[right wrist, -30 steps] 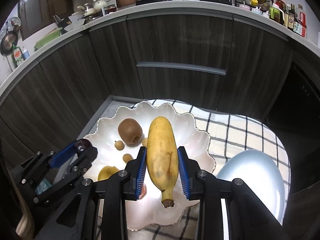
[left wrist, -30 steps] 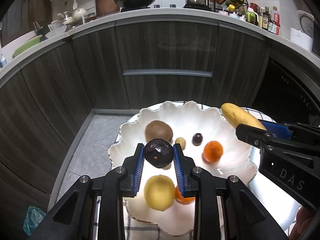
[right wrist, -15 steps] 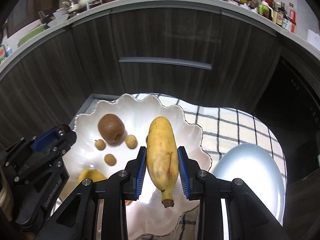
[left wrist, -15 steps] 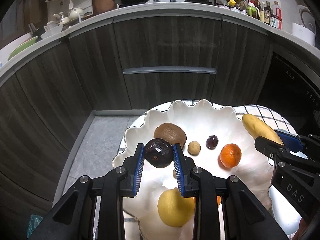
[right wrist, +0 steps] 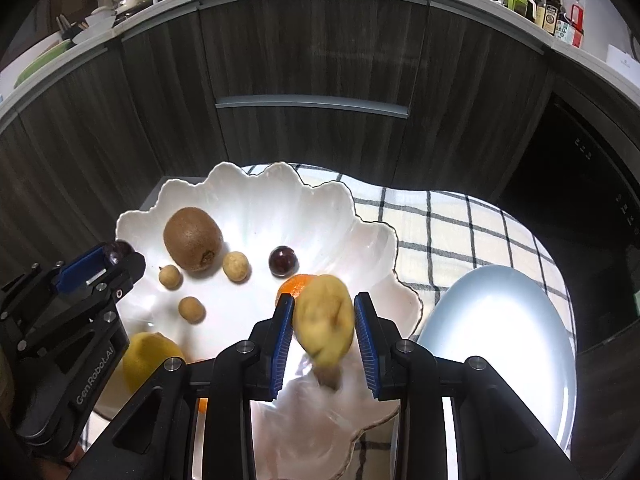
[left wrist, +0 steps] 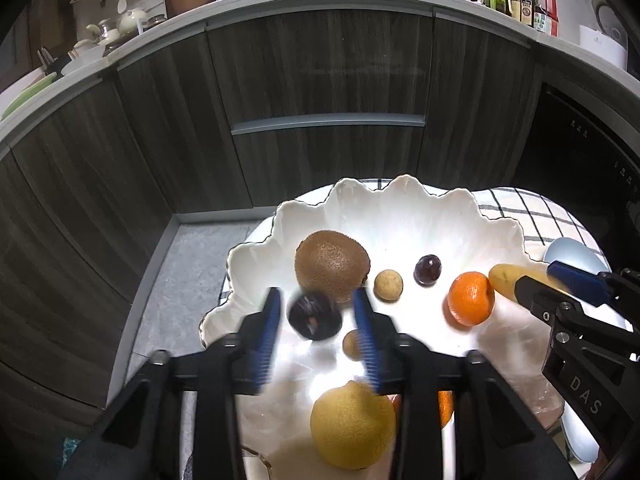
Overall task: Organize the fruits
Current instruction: 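Lower plum and banana into the bowl and open both grippers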
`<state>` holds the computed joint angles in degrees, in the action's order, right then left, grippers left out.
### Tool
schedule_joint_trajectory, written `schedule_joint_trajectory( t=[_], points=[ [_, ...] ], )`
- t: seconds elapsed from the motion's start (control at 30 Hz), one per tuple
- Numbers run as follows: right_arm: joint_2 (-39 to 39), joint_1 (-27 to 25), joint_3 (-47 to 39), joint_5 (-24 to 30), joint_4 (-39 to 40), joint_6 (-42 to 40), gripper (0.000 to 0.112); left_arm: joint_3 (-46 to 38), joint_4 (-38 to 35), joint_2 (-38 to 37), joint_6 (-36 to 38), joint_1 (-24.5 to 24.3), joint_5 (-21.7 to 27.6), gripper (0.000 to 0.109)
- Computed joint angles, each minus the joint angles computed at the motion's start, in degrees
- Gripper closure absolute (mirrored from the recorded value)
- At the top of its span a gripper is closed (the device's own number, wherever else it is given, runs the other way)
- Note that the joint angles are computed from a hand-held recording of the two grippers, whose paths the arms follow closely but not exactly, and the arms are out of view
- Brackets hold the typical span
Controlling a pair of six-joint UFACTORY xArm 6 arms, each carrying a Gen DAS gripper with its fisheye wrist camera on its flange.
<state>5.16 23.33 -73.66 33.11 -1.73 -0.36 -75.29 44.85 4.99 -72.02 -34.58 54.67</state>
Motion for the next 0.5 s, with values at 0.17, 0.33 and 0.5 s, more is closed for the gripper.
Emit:
schedule_joint_trajectory(
  t=[0.17, 0.33, 0.5],
  points=[
    [-1.7, -0.2, 1.9, -3.1, -8.0, 7.1, 0.032, -0.3, 1.9, -0.5, -1.8, -0.8, 2.6, 0.038],
    [-2.3, -0.5, 1.9, -2.4, -9.1, 8.5, 0.031, -0.6, 2.4, -1.0, -2.9, -1.3, 4.7, 0.022],
    [-3.2, -0.6, 2.6, -1.9, -8.8, 8.5, 0.031, -0.7, 2.8, -1.6, -3.6, -2.0, 6.2, 0.014]
  ],
)
